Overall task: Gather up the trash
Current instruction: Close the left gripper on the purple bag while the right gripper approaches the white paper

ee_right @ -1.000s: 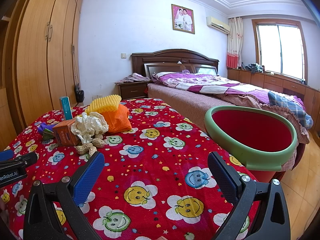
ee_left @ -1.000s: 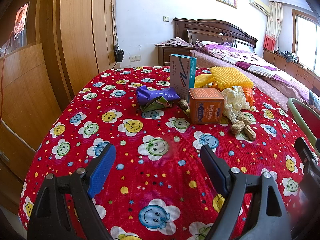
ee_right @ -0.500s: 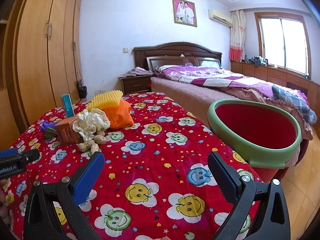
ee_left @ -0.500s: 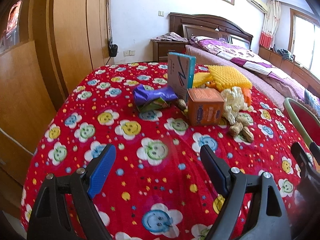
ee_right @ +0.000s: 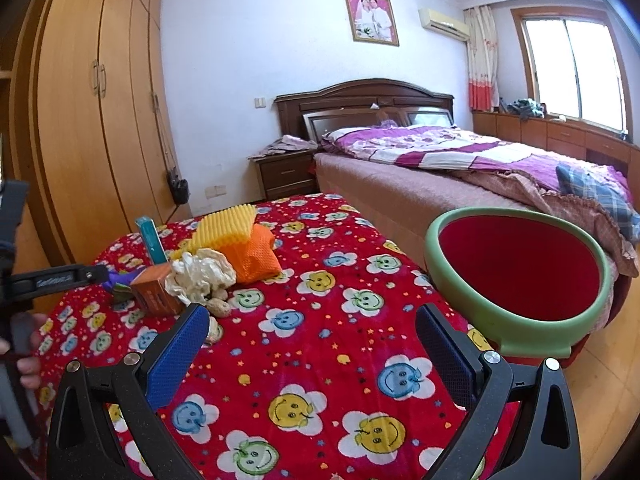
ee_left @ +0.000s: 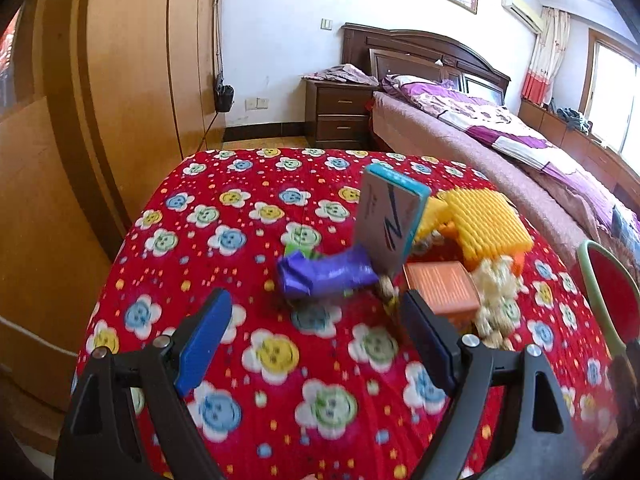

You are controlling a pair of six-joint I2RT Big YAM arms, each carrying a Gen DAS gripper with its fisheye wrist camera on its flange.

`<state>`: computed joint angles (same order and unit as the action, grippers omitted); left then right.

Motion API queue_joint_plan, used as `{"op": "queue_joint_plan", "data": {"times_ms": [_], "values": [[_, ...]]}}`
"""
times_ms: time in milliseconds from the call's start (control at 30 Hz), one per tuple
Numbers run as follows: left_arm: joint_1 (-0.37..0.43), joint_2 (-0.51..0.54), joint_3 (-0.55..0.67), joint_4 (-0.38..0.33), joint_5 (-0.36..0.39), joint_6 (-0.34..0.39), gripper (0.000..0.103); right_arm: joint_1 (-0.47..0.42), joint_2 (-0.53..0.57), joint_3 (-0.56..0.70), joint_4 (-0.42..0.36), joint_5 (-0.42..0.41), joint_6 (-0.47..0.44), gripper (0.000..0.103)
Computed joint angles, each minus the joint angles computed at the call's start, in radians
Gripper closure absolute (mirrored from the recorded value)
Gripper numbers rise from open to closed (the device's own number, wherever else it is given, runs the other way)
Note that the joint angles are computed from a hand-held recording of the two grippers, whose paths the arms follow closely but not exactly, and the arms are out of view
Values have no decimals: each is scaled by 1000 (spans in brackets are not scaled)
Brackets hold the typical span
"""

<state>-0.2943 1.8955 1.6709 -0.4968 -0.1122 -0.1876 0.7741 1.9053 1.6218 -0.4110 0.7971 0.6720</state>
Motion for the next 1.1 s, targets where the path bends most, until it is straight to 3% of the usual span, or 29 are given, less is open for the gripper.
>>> {"op": "queue_joint_plan", "data": {"times_ms": [133, 233, 467, 767, 1100], "values": [[4, 68, 103, -76, 18, -20, 16, -13, 13, 42, -80, -26, 30, 1], [10, 125, 184, -138, 38, -46, 16, -22, 17, 52, -96, -33, 34, 1], [14, 211, 291, -204, 62, -61, 17, -47, 31, 92, -160, -115, 79, 1], [30, 209, 264, -147, 136, -94, 38, -64, 97, 205, -246, -179, 74, 1], [33, 152, 187, -78, 198, -59, 42, -74, 155, 309, -312, -213, 90, 1]]}}
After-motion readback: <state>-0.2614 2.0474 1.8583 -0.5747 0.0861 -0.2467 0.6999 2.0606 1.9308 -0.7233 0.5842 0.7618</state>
